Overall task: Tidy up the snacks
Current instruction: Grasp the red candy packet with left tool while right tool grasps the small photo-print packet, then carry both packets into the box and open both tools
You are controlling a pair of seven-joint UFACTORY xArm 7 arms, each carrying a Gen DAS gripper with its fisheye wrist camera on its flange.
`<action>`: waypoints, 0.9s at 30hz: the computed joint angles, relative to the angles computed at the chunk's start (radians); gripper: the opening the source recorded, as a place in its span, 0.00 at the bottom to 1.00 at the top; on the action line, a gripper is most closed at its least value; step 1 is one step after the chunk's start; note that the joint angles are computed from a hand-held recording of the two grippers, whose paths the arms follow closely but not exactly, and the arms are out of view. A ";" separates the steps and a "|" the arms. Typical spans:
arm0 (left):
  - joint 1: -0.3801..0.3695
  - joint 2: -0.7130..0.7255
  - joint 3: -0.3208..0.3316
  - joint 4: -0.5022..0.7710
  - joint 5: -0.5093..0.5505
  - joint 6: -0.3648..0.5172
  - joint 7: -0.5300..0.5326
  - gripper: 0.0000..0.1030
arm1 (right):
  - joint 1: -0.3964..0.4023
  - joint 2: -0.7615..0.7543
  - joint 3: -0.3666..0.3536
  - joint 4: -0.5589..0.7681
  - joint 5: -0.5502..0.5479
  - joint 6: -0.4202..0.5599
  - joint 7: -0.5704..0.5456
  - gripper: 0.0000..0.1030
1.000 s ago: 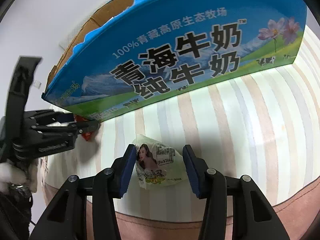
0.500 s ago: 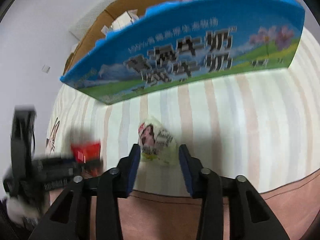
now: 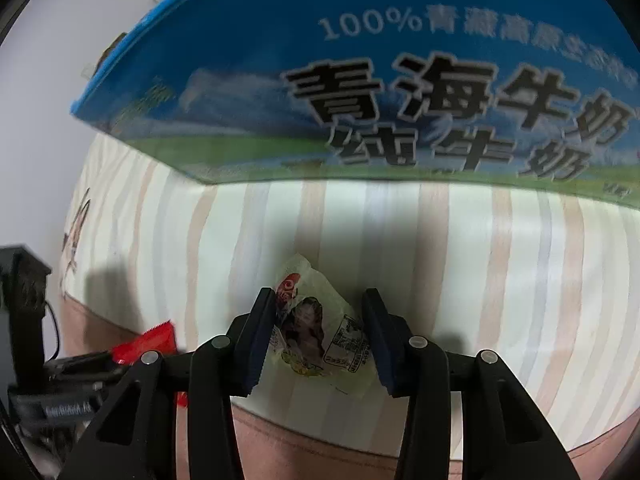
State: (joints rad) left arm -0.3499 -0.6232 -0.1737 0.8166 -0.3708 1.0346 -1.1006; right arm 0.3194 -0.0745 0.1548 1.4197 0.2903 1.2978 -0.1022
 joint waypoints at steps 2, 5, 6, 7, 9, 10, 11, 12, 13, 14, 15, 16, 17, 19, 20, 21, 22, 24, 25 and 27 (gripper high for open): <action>0.003 0.024 0.000 0.027 0.013 0.022 0.003 0.50 | -0.003 -0.019 -0.005 -0.011 0.003 0.021 -0.012 0.45; 0.024 0.119 -0.037 0.104 0.045 0.031 0.008 0.50 | -0.013 -0.064 -0.018 -0.046 0.008 0.064 -0.038 0.45; 0.012 0.140 -0.035 0.127 0.073 0.051 -0.003 0.49 | -0.016 -0.079 -0.021 -0.057 0.009 0.076 -0.043 0.45; 0.013 0.158 -0.046 0.151 0.099 0.073 -0.012 0.48 | -0.020 -0.110 -0.027 -0.085 0.013 0.092 -0.054 0.45; 0.010 0.201 -0.072 0.208 0.146 0.119 -0.034 0.38 | -0.027 -0.151 -0.036 -0.113 0.015 0.127 -0.068 0.45; 0.004 0.223 -0.081 0.227 0.156 0.124 -0.044 0.37 | -0.030 -0.173 -0.041 -0.131 0.019 0.141 -0.071 0.45; -0.005 0.238 -0.088 0.244 0.161 0.131 -0.055 0.36 | -0.032 -0.190 -0.043 -0.149 0.022 0.151 -0.074 0.45; -0.015 0.254 -0.094 0.260 0.166 0.136 -0.057 0.35 | -0.036 -0.202 -0.048 -0.155 0.023 0.167 -0.077 0.45; -0.027 0.276 -0.106 0.287 0.176 0.143 -0.063 0.35 | -0.042 -0.229 -0.058 -0.177 0.027 0.181 -0.084 0.45; -0.039 0.301 -0.117 0.313 0.187 0.149 -0.069 0.34 | -0.043 -0.247 -0.056 -0.195 0.032 0.185 -0.081 0.45; -0.046 0.327 -0.120 0.336 0.195 0.147 -0.074 0.33 | -0.047 -0.259 -0.062 -0.202 0.034 0.196 -0.083 0.45; -0.055 0.349 -0.124 0.357 0.203 0.139 -0.083 0.33 | -0.054 -0.275 -0.071 -0.210 0.041 0.207 -0.081 0.45; -0.067 0.370 -0.129 0.381 0.207 0.132 -0.088 0.33 | -0.058 -0.285 -0.077 -0.216 0.048 0.214 -0.080 0.45; -0.085 0.393 -0.127 0.410 0.207 0.116 -0.095 0.33 | -0.067 -0.302 -0.086 -0.222 0.058 0.223 -0.080 0.45; -0.093 0.414 -0.129 0.441 0.216 0.115 -0.097 0.33 | -0.070 -0.313 -0.091 -0.223 0.068 0.227 -0.077 0.45; -0.101 0.437 -0.134 0.474 0.231 0.117 -0.108 0.33 | -0.075 -0.318 -0.100 -0.214 0.081 0.236 -0.075 0.45; -0.107 0.454 -0.132 0.507 0.240 0.117 -0.110 0.33 | -0.082 -0.314 -0.112 -0.194 0.087 0.250 -0.078 0.45; -0.117 0.497 -0.129 0.588 0.270 0.126 -0.117 0.33 | -0.092 -0.311 -0.125 -0.156 0.115 0.264 -0.070 0.45; -0.121 0.501 -0.124 0.609 0.280 0.133 -0.114 0.33 | -0.099 -0.299 -0.140 -0.123 0.127 0.282 -0.075 0.45; -0.122 0.504 -0.110 0.656 0.300 0.138 -0.100 0.33 | -0.113 -0.273 -0.160 -0.049 0.160 0.304 -0.075 0.45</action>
